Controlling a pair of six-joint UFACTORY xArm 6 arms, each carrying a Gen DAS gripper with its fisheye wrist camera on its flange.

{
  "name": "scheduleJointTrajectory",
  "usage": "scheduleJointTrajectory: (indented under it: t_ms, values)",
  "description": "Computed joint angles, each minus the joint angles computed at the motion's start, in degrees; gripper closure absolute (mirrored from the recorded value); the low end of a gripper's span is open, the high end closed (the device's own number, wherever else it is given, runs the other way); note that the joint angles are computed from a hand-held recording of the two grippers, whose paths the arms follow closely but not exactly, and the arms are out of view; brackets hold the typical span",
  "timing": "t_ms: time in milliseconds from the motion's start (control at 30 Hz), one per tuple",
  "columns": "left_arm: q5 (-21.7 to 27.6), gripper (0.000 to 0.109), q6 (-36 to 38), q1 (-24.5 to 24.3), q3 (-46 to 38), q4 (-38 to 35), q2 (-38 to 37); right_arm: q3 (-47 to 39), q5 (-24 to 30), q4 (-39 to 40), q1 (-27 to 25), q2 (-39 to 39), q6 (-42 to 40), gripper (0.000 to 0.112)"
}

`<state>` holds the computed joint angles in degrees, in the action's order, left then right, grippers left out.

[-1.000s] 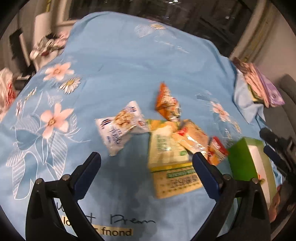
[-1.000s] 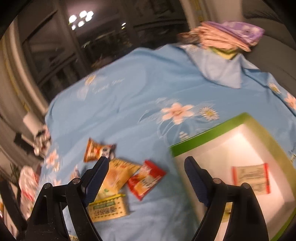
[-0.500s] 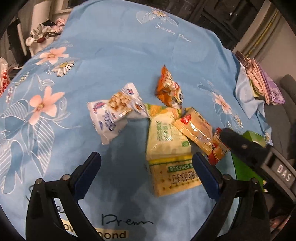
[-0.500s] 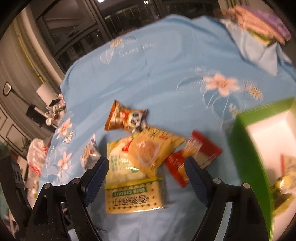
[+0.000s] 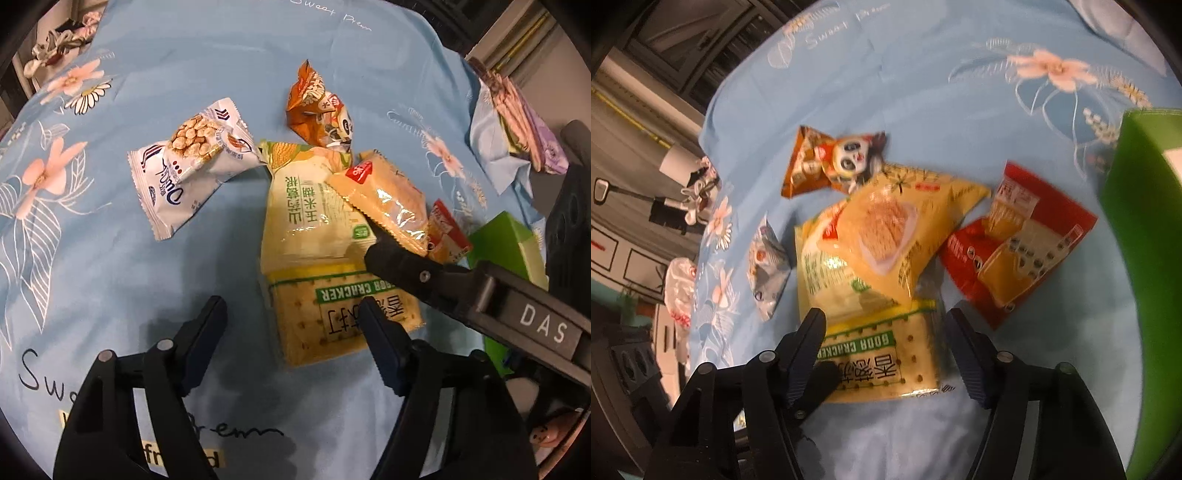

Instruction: Organize snacks

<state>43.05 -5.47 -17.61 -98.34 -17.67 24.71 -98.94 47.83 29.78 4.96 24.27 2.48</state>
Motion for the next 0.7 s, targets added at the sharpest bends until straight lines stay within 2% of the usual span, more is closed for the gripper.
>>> scheduleJointTrajectory:
  t_ms: [133, 200, 233, 467, 567, 700]
  values:
    - [-0.05, 0.041, 2.6, 0.17, -0.04, -3.08, 0.16, -0.36, 0.35, -2.31, 0.56, 0.14, -0.24, 0.043]
    - [0.09, 0.054, 4.93, 0.27, 0.25, -5.51, -0.08, -0.48, 0.29, -2.26, 0.67, 0.26, -0.57, 0.043]
    - [0.81, 0.054, 6.02, 0.44, 0.13, -7.18, -0.11, -0.42, 0.29, -1.9, 0.64, 0.24, -0.9, 0.043]
    - [0.69, 0.056, 5.34, 0.06, 0.73, -6.8, -1.03, 0.99, -1.14, -2.71, 0.93, -0.89, 0.04, 0.045]
    - [-1.05, 0.058, 5.92, -0.09, 1.89, -8.15, -2.17, 3.92, -6.43, -5.31, 2.05, -3.19, -1.25, 0.045]
    - [-7.97, 0.058, 6.52, -1.03, 6.08, -5.91, -5.29, 7.66, -14.23, -5.13, 3.61, -6.09, -5.04, 0.045]
